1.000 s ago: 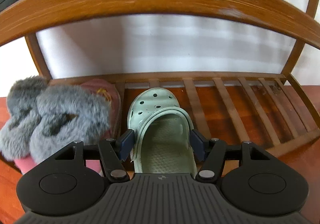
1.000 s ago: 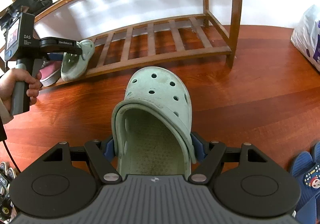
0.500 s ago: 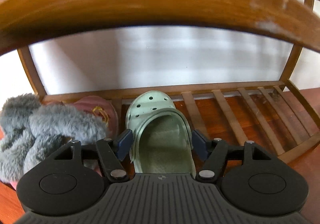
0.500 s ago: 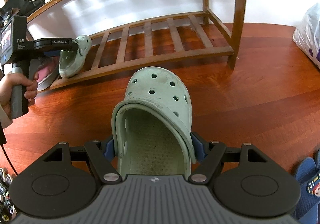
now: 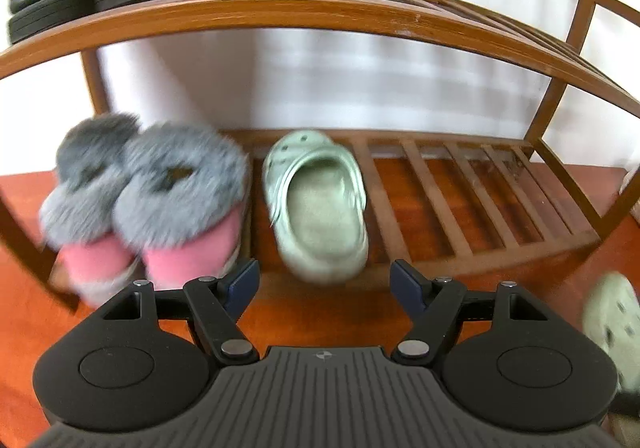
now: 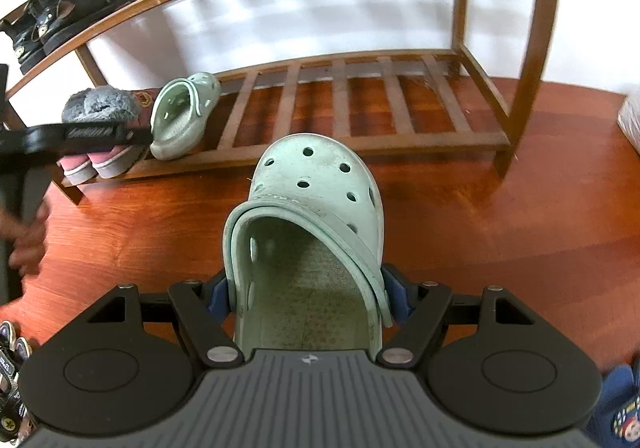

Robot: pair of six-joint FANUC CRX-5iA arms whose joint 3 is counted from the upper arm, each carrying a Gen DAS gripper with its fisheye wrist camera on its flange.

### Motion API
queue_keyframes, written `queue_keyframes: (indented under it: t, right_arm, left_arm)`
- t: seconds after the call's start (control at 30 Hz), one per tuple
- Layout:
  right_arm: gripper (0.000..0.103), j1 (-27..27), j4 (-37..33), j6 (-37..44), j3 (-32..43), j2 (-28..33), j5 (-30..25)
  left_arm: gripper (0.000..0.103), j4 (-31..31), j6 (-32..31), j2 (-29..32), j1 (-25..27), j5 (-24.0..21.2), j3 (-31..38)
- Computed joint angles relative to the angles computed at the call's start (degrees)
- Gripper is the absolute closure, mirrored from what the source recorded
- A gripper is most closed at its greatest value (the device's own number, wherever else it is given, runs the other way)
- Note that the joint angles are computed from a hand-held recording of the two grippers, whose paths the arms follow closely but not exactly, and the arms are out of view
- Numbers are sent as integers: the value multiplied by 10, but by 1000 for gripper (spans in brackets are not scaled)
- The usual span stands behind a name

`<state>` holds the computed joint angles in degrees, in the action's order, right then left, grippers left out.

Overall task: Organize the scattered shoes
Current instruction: 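Lower the clogs onto the bottom shelf beside the pink boots and open both tools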

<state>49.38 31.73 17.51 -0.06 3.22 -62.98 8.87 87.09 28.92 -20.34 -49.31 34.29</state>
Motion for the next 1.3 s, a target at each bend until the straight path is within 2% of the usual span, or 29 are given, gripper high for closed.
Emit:
queue_keyframes:
  t: [0.47, 0.67, 1.03, 1.3]
  right_arm:
    - [25, -60, -13, 106, 101, 102, 59]
    - [25, -83, 1, 110, 151, 162, 70]
    - [25, -107, 69, 70, 193, 244, 122]
    - [25, -118, 86, 78, 255, 301, 115]
  left_arm:
    - [26, -18, 58, -139, 11, -36, -140]
    - [26, -36, 102, -190, 14, -48, -185]
    - [26, -89, 165, -217, 19, -91, -190]
    - [26, -115, 194, -220, 22, -113, -181]
